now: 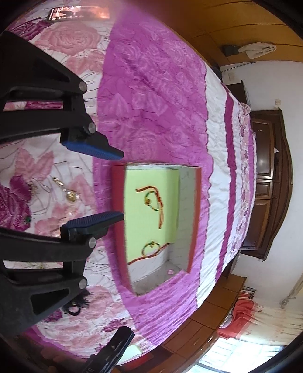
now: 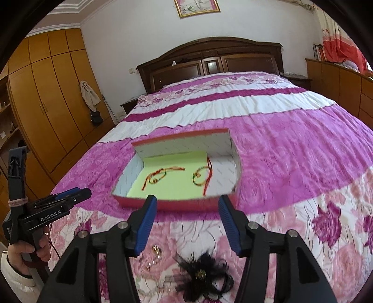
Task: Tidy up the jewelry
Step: 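Move both tools back from the box to the remaining jewelry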
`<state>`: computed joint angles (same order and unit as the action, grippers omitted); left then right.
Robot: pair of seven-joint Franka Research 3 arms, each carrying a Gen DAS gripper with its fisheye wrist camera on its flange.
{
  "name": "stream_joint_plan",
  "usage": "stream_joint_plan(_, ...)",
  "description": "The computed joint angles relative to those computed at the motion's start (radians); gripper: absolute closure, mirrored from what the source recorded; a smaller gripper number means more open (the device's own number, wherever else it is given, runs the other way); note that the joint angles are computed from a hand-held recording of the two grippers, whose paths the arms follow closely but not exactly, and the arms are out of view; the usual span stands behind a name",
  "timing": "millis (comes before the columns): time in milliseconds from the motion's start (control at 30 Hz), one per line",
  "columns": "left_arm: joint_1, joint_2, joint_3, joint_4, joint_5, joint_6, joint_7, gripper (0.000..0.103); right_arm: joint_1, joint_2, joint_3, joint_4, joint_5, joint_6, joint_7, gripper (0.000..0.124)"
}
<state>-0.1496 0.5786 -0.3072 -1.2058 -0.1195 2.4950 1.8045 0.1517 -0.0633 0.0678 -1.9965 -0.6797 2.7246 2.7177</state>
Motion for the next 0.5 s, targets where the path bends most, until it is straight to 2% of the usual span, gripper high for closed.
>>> stream_joint_plan(200,0.027,-0.057,-0.012,-0.104,-0.028,-0.006,0.029,0.065,0.003,-0.028,0.013,-0.056,0.041,-0.027,-0.005,0.061)
stream_joint_plan(500,0.037,-0.121,0.001,-0.219,-0.045,-0.031,0.051,0.065,0.017,-0.032,0.025,-0.112,0.149,-0.051,-0.052,0.052)
